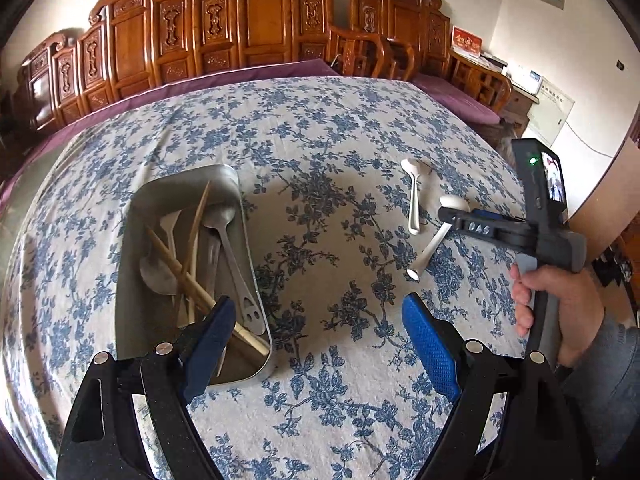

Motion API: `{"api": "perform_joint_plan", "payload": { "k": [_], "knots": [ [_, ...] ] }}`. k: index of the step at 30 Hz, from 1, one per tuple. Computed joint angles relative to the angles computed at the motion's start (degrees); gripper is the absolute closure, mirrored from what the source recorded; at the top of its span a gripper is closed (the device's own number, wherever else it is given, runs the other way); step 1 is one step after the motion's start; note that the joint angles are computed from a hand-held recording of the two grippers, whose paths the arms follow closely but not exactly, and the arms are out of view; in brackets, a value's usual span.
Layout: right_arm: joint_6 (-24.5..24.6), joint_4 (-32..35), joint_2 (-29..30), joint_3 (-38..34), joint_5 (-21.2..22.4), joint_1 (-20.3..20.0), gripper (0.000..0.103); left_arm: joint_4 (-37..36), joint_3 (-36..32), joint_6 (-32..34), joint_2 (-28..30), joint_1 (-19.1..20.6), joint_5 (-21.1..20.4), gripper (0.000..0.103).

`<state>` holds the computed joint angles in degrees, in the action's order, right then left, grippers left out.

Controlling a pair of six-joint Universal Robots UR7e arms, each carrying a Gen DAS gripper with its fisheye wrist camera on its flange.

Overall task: Organize utensils
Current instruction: 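Grasp a white ceramic spoon by its bowl with the right tool, then grasp the other white ceramic spoon with the left tool while the right tool holds its spoon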

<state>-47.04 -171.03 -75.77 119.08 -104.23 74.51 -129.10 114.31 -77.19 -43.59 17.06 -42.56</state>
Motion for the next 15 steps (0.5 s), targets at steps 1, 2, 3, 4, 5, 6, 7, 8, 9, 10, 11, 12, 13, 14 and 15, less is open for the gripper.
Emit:
{"api": "perform_joint_plan", "payload": {
  "k": [1,2,3,4,5,6,7,8,9,10,11,12,13,14,15],
  "knots": [
    [-1.02,-1.14,0.32,0.27,-0.59,0.21,0.036,-0.36,-0.16,0.34,0.19,0.2,-0.01,0.021],
    [-1.4,-1.37,0.39,0.3,-0.78,0.26,0.036,-0.72,-0.33,0.72,0.36,0.36,-0.03,0.021],
    [-1.96,-1.31,0.33,0.32,-0.8,0.23,0.037,-0.94,-0.58,1.08,0.59,0.49,-0.03,0.021],
    [-2.62,-0.95,0.2,0.28,-0.86,0.19,0.038,-1.13,-0.78,1.46,0.75,0.61,0.03,0.021],
    [-2.93,-0.53,0.03,0.23,-1.01,0.25,0.038,-1.38,-1.22,2.07,1.11,0.86,0.13,0.021],
    [-3.2,0.02,-0.07,0.0,-1.14,0.24,0.04,-1.6,-1.44,2.46,1.26,1.03,0.17,0.021],
    [-3.4,0.49,-0.18,-0.26,-1.25,0.21,0.042,-1.99,-1.9,3.1,1.64,1.34,0.25,0.021],
    [-3.57,0.78,-0.28,-0.38,-1.26,0.15,0.042,-2.2,-2.35,3.57,1.96,1.61,0.32,0.021],
    [-4.22,0.86,-0.25,-0.62,-1.41,0.11,0.043,-2.43,-2.73,4.04,2.23,1.83,0.36,0.021],
    [-5.55,0.4,-0.08,-0.84,-1.72,0.1,0.044,-2.55,-3.35,4.56,2.67,2.1,0.43,0.021],
    [-6.39,0.57,-0.05,-1.06,-1.84,0.05,0.045,-2.74,-3.82,5.08,3.04,2.36,0.46,0.021],
    [-7.13,1.7,-0.14,-1.66,-1.31,-0.26,0.046,-2.95,-4.11,5.54,3.29,2.63,0.53,0.021],
    [-7.66,2.36,-0.09,-2.21,-0.89,-0.54,0.046,-3.06,-4.93,6.27,3.95,3.01,0.57,0.021],
    [-8.16,3.36,-0.11,-2.76,-0.39,-0.81,0.046,-3.31,-5.51,6.96,4.47,3.35,0.58,0.021],
    [-8.7,5.06,-0.22,-3.45,0.38,-1.11,0.046,-3.48,-5.96,7.4,4.89,3.62,0.6,0.021]
  ]
}}
